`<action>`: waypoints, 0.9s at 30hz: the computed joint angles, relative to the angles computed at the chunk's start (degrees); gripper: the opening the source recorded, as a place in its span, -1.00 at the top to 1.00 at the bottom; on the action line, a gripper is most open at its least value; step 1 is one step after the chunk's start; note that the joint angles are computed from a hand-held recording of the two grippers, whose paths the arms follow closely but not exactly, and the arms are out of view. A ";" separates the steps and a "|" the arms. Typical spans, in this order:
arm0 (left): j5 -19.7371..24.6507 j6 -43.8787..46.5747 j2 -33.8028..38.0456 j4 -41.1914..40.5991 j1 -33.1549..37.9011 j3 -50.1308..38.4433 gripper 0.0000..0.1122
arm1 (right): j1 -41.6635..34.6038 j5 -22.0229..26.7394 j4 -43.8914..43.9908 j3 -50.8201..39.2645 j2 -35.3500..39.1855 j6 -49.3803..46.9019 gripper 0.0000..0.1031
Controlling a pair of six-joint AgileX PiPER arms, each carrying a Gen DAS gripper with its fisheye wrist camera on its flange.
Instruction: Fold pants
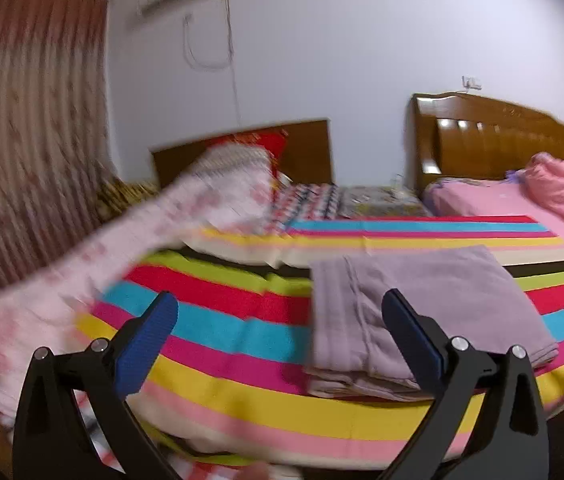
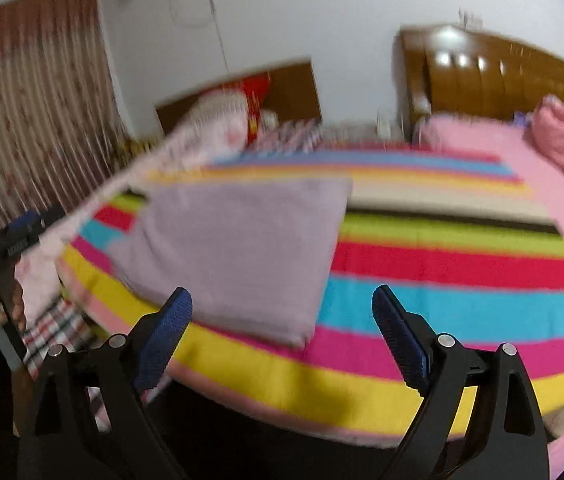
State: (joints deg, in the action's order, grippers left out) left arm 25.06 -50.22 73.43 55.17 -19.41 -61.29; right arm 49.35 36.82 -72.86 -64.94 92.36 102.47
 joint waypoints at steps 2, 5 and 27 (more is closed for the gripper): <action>9.40 -2.52 -1.02 2.44 -5.44 -1.52 -0.81 | 2.40 3.28 -3.69 1.25 -2.34 3.00 -0.71; 15.65 -7.76 -2.01 5.37 -10.19 -0.61 -0.81 | 5.75 7.29 -7.33 2.16 -3.86 5.42 -0.71; 8.43 -18.84 0.99 7.40 -20.27 12.57 -0.81 | 9.47 7.06 -3.85 1.71 5.55 9.14 -0.72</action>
State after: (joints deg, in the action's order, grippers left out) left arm 33.49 -69.06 74.42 62.57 -39.68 -48.72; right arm 58.82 43.88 -76.71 -63.23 97.91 111.61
